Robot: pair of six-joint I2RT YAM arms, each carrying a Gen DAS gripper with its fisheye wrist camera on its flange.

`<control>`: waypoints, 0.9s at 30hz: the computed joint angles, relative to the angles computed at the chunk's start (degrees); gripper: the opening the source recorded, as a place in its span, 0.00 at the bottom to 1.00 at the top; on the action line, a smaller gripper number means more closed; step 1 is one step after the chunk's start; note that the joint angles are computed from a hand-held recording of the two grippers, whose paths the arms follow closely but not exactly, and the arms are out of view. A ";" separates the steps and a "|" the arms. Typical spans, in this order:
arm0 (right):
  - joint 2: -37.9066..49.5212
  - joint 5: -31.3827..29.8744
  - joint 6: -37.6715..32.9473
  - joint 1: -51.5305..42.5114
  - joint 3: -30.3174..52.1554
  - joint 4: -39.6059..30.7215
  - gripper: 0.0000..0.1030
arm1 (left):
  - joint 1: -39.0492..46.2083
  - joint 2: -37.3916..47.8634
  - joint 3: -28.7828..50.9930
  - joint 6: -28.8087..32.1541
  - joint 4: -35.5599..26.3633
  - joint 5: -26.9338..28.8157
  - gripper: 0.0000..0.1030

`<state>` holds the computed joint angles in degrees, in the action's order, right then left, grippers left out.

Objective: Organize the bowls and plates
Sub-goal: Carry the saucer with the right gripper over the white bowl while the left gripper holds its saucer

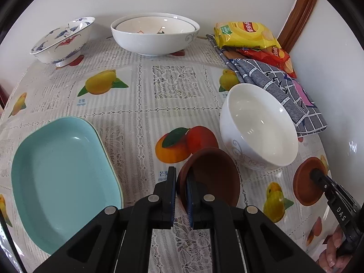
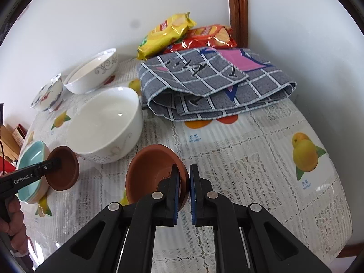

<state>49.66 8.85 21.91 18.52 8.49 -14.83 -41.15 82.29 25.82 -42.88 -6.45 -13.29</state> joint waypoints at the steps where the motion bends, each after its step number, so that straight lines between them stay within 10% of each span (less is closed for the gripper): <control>1: -1.48 0.30 0.28 0.53 0.45 -1.41 0.08 | -0.11 -1.09 -0.27 -0.07 -0.48 -0.22 0.08; 12: -4.39 4.97 1.85 6.86 8.67 -7.11 0.08 | -0.86 -13.15 0.68 0.93 -9.87 -3.48 0.08; 27: 15.77 6.44 0.63 11.87 15.07 5.57 0.08 | 7.08 -16.18 0.73 5.29 -11.43 -2.11 0.08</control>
